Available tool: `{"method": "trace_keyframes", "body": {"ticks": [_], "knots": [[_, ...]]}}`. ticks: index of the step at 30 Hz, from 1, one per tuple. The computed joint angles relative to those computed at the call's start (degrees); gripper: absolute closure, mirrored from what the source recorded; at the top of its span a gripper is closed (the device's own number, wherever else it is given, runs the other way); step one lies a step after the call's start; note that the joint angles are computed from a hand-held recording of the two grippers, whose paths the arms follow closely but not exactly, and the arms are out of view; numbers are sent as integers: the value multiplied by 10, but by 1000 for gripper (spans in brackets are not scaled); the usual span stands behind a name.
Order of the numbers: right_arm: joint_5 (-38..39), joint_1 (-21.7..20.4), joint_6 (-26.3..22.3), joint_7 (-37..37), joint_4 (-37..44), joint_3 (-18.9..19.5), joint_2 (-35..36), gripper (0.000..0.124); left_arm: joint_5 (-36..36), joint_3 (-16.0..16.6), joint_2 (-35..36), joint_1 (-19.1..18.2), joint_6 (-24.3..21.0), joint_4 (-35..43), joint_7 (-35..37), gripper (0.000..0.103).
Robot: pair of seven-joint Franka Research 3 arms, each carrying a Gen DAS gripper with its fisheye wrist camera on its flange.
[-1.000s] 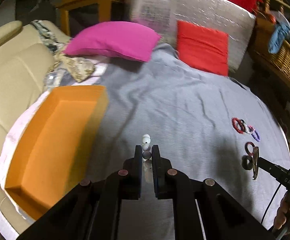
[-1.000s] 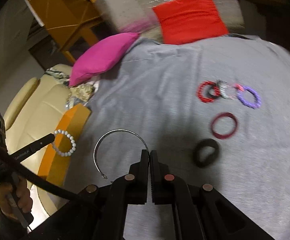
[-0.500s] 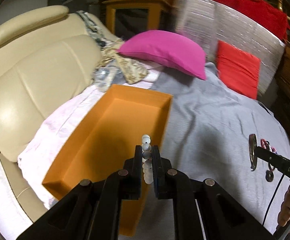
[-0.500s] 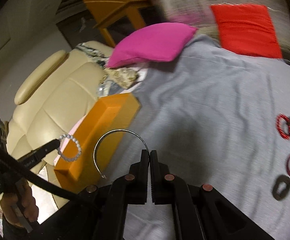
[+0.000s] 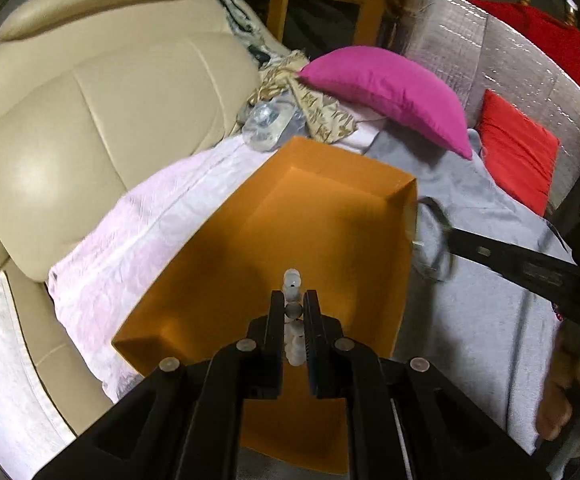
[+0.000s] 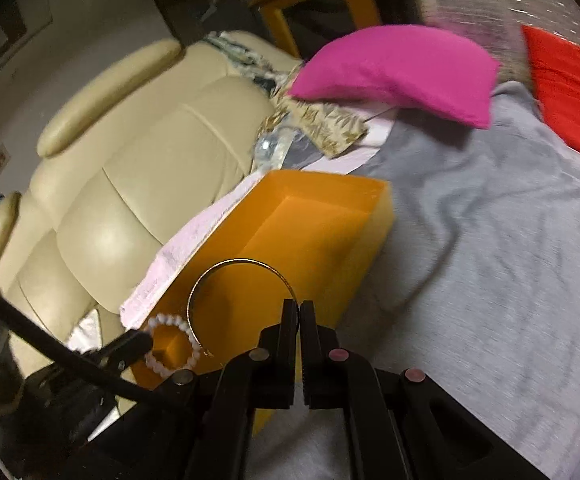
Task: Organize jewelry
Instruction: 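Carry the pearl bracelet and silver bangle with both tools over the orange box, then open both tools to drop the bangle and pearl bracelet into the box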
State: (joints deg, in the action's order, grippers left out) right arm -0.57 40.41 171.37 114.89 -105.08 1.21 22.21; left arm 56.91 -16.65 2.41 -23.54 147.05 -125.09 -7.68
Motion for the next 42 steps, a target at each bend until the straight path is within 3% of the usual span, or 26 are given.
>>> {"method": "trace_keyframes", "body": {"ticks": [8, 19, 23, 24, 25, 27, 28, 29, 31, 32, 36, 39, 42], "knots": [[-30, 24, -91, 18, 129, -18, 98, 121, -12, 6, 9, 6, 6, -7, -2, 94], [-63, 35, -158, 32, 210, -25, 154, 121, -36, 13, 22, 8, 13, -16, 4, 94], [-77, 41, -160, 49, 216, -34, 161, 113, -33, 14, 21, 5, -5, -17, -9, 94], [-78, 40, -156, 53, 213, -34, 160, 105, -30, 15, 20, 5, -8, -18, -16, 94], [-72, 31, -143, 44, 204, -23, 155, 91, -33, 15, 18, 6, -8, -20, -19, 94], [-68, 29, -128, 38, 194, -19, 148, 80, -38, 15, 15, 9, -5, -24, -21, 92], [-70, 34, -116, 46, 181, -25, 138, 73, -39, 14, 14, 10, -6, -24, -22, 87], [-65, 31, -98, 48, 167, -23, 129, 72, -39, 14, 11, 10, -8, -24, -26, 80], [-48, 21, -62, 47, 137, -14, 109, 72, -29, 10, 3, 6, -23, -24, -39, 40], [-42, 19, -43, 46, 120, -13, 97, 72, -14, 7, -3, 3, -41, -23, -51, 36], [-16, 12, 42, 42, 36, -16, 37, 71, 2, -5, -26, 0, -74, -24, -61, 36], [-7, 44, 110, 57, -51, -63, -23, 67, 17, -16, -39, -3, -82, -20, -73, 36], [3, 115, 156, 67, -134, -150, -78, 65, 36, -26, -33, -10, -89, -3, -85, 36]]}}
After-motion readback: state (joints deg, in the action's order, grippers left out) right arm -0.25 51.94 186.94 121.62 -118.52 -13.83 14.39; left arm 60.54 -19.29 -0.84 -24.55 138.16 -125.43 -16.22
